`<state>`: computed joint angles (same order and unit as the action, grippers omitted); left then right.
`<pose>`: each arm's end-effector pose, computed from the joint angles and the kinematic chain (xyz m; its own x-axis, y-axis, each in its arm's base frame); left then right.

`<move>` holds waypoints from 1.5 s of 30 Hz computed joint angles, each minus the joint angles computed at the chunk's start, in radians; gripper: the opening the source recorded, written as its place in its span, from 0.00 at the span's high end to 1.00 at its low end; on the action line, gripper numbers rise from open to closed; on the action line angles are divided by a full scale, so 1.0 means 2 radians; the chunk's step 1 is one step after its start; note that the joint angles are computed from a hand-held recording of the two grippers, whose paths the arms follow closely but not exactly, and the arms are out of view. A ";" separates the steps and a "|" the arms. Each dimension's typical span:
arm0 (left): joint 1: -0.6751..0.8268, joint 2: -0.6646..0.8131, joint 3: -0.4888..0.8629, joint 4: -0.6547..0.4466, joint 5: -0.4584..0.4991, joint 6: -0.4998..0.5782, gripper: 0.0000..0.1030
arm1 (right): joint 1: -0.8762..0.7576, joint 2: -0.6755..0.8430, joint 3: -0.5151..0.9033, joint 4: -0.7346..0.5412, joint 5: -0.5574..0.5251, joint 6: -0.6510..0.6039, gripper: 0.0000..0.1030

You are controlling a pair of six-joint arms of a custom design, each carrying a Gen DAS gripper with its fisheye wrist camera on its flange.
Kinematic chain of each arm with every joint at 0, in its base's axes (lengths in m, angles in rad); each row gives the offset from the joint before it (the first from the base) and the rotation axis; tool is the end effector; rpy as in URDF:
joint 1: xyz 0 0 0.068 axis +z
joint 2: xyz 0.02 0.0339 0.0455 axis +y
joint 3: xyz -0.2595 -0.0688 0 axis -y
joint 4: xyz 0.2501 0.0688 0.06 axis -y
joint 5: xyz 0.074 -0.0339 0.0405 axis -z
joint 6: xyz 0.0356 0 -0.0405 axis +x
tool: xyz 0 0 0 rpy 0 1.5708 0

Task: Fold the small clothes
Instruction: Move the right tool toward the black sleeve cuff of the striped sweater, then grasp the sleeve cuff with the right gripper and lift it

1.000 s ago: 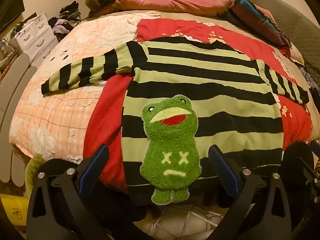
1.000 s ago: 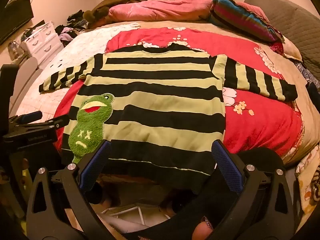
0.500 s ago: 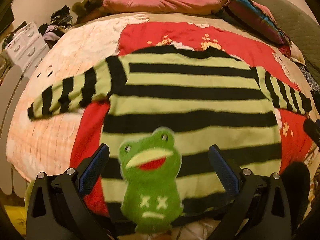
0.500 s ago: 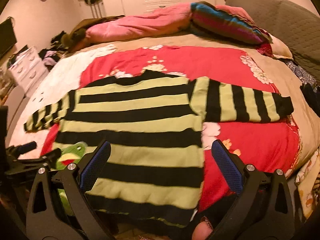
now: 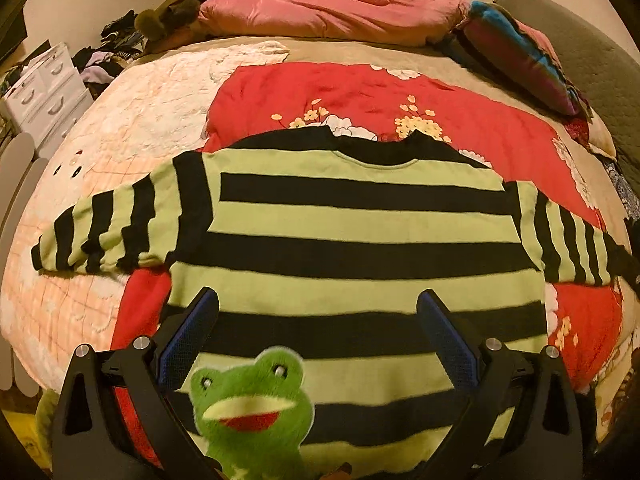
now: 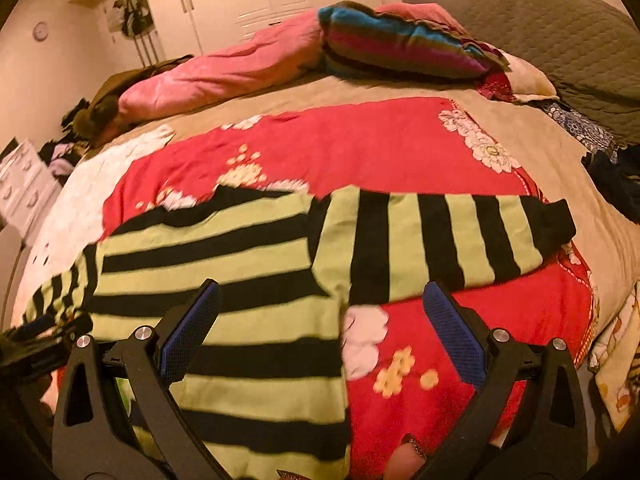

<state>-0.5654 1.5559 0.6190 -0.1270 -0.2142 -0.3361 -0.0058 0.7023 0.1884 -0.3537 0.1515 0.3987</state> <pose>0.2282 -0.1358 0.1119 -0.8408 0.1518 -0.5196 0.1685 0.9856 0.0153 0.1398 -0.0062 0.1271 -0.6628 0.3876 -0.6406 0.3913 0.9088 0.1450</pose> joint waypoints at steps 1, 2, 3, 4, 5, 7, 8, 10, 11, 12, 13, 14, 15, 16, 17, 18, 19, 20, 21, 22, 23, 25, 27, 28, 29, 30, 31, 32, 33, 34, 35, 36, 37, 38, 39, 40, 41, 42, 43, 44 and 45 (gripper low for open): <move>0.000 0.012 0.009 0.001 -0.001 -0.002 0.04 | -0.014 0.014 0.003 0.013 -0.007 -0.008 0.08; 0.000 0.022 0.017 0.003 0.000 -0.002 0.04 | -0.029 0.031 0.006 0.030 -0.013 -0.016 0.08; 0.000 0.029 0.023 0.003 -0.002 -0.004 0.04 | -0.040 0.041 0.009 0.041 -0.018 -0.021 0.08; -0.002 0.041 0.033 0.003 -0.005 -0.005 0.04 | -0.055 0.060 0.015 0.056 -0.025 -0.026 0.08; -0.003 0.047 0.038 0.007 -0.008 -0.005 0.04 | -0.066 0.072 0.019 0.066 -0.033 -0.029 0.08; -0.006 0.063 0.052 0.010 -0.011 -0.009 0.04 | -0.099 0.109 0.037 0.090 -0.055 -0.036 0.08; -0.007 0.074 0.061 0.010 -0.012 -0.011 0.04 | -0.112 0.121 0.045 0.101 -0.062 -0.037 0.08; -0.011 0.091 0.079 0.007 -0.013 -0.016 0.04 | -0.132 0.143 0.062 0.117 -0.066 -0.043 0.08; -0.013 0.100 0.088 0.006 -0.014 -0.018 0.04 | -0.141 0.155 0.071 0.125 -0.068 -0.049 0.08; -0.014 0.107 0.094 0.005 -0.012 -0.020 0.04 | -0.148 0.166 0.078 0.130 -0.070 -0.053 0.08; -0.017 0.114 0.102 0.005 -0.013 -0.023 0.04 | -0.163 0.186 0.090 0.138 -0.080 -0.064 0.08; -0.021 0.122 0.108 0.005 -0.019 -0.024 0.04 | -0.180 0.208 0.103 0.143 -0.095 -0.078 0.08; -0.022 0.127 0.115 0.003 -0.015 -0.027 0.04 | -0.198 0.230 0.116 0.147 -0.104 -0.088 0.08; -0.024 0.135 0.122 0.003 -0.012 -0.031 0.04 | -0.213 0.242 0.122 0.152 -0.103 -0.092 0.08; -0.027 0.143 0.129 0.002 -0.010 -0.034 0.04 | -0.227 0.247 0.123 0.160 -0.104 -0.093 0.08; -0.030 0.149 0.135 0.000 -0.010 -0.036 0.04 | -0.253 0.258 0.122 0.179 -0.112 -0.091 0.08; -0.033 0.158 0.142 -0.001 -0.010 -0.038 0.04 | -0.271 0.266 0.121 0.190 -0.122 -0.089 0.08; -0.036 0.165 0.148 -0.002 -0.010 -0.039 0.04 | -0.296 0.281 0.119 0.206 -0.138 -0.087 0.08; -0.039 0.171 0.154 -0.003 -0.010 -0.040 0.04 | -0.320 0.297 0.116 0.220 -0.152 -0.091 0.08; -0.041 0.179 0.160 -0.004 -0.012 -0.040 0.04 | -0.334 0.309 0.112 0.231 -0.158 -0.098 0.08; -0.043 0.185 0.162 -0.001 -0.010 -0.040 0.04 | -0.351 0.330 0.111 0.244 -0.157 -0.111 0.08; -0.044 0.197 0.166 0.006 -0.008 -0.043 0.04 | -0.377 0.372 0.119 0.256 -0.146 -0.147 0.08; -0.046 0.211 0.172 0.010 -0.005 -0.046 0.04 | -0.405 0.410 0.130 0.271 -0.118 -0.171 0.08; -0.048 0.221 0.175 0.011 -0.005 -0.048 0.04 | -0.418 0.423 0.132 0.282 -0.117 -0.174 0.08; -0.050 0.228 0.178 0.012 -0.009 -0.050 0.04 | -0.440 0.434 0.135 0.291 -0.125 -0.180 0.08; -0.051 0.233 0.177 0.016 -0.009 -0.051 0.04 | -0.459 0.441 0.138 0.296 -0.134 -0.183 0.08; -0.054 0.237 0.176 0.020 -0.009 -0.053 0.04 | -0.488 0.456 0.143 0.305 -0.143 -0.185 0.08; -0.056 0.240 0.174 0.023 -0.009 -0.054 0.04 | -0.505 0.463 0.146 0.309 -0.145 -0.189 0.08; -0.058 0.242 0.172 0.027 -0.009 -0.053 0.04 | -0.527 0.479 0.151 0.317 -0.140 -0.192 0.08; -0.059 0.242 0.170 0.029 -0.007 -0.054 0.04 | -0.543 0.494 0.158 0.322 -0.135 -0.193 0.08; -0.061 0.243 0.167 0.033 -0.008 -0.055 0.04 | -0.556 0.510 0.166 0.327 -0.136 -0.192 0.08; -0.063 0.244 0.165 0.035 -0.011 -0.055 0.04 | -0.572 0.531 0.175 0.333 -0.141 -0.186 0.08; -0.065 0.246 0.164 0.039 -0.015 -0.054 0.04 | -0.586 0.551 0.185 0.338 -0.151 -0.176 0.08; -0.068 0.248 0.163 0.041 -0.018 -0.054 0.04 | -0.595 0.571 0.195 0.341 -0.163 -0.168 0.08; -0.069 0.251 0.164 0.040 -0.019 -0.053 0.04 | -0.600 0.587 0.203 0.342 -0.168 -0.164 0.08; -0.070 0.254 0.164 0.040 -0.018 -0.053 0.04 | -0.604 0.612 0.218 0.337 -0.166 -0.163 0.08; -0.071 0.256 0.164 0.040 -0.015 -0.054 0.04 | -0.606 0.620 0.222 0.335 -0.166 -0.165 0.08; -0.072 0.258 0.163 0.041 -0.015 -0.054 0.04 | -0.607 0.638 0.231 0.333 -0.165 -0.166 0.08; -0.074 0.258 0.163 0.041 -0.018 -0.054 0.04 | -0.607 0.641 0.231 0.332 -0.166 -0.166 0.08; -0.076 0.259 0.161 0.043 -0.020 -0.054 0.04 | -0.605 0.648 0.232 0.337 -0.166 -0.165 0.08; -0.076 0.259 0.160 0.046 -0.022 -0.053 0.04 | -0.604 0.653 0.234 0.341 -0.169 -0.163 0.08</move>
<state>-0.7174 2.0742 0.9393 -0.0354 -0.2584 -0.4422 -1.2131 2.0087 0.6558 0.3289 -0.1869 0.0722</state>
